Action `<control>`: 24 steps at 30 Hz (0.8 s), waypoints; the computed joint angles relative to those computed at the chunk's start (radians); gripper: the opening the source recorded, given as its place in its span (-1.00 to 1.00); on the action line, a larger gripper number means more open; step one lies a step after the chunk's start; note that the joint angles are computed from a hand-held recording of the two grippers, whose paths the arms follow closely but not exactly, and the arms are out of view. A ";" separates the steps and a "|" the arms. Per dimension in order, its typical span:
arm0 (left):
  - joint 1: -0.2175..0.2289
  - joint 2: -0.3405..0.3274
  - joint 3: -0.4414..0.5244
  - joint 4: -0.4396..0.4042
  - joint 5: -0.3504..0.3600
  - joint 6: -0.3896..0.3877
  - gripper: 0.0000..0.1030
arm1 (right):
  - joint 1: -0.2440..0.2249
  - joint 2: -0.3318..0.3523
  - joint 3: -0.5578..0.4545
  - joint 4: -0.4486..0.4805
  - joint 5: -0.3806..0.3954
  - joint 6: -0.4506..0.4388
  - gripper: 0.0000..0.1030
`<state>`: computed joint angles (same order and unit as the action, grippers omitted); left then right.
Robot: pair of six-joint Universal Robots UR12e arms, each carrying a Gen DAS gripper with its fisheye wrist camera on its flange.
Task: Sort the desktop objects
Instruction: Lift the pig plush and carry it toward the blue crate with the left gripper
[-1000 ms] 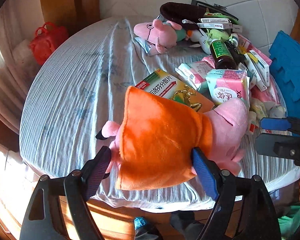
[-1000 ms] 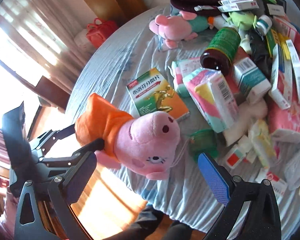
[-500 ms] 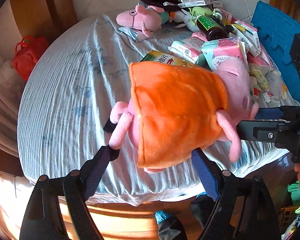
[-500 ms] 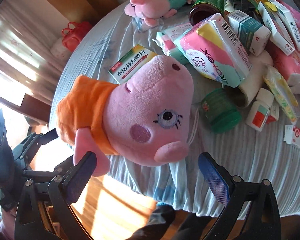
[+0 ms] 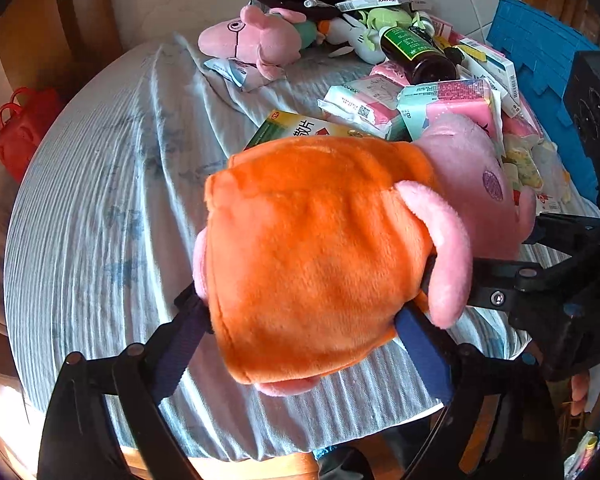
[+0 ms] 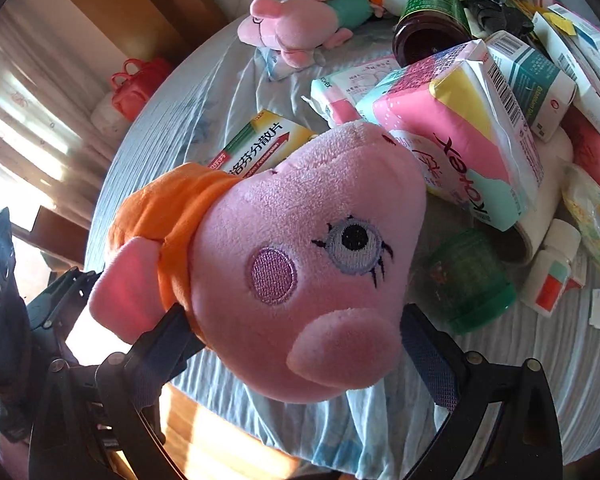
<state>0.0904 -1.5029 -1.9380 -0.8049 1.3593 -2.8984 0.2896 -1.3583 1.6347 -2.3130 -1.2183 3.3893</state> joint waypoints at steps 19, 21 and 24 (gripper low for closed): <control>-0.013 0.033 -0.003 0.108 -0.018 -0.014 0.61 | -0.002 -0.042 0.024 -0.100 -0.033 -0.044 0.55; -0.014 0.041 0.007 0.122 -0.014 -0.009 0.61 | -0.002 -0.052 0.019 -0.115 -0.036 -0.050 0.55; -0.014 0.049 0.030 0.135 -0.026 -0.007 0.61 | -0.006 -0.070 0.012 -0.136 -0.043 -0.048 0.55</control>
<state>0.0763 -1.4542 -1.9081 -0.6703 1.3333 -2.9053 0.2840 -1.4286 1.6463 -2.4491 -1.2612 3.3412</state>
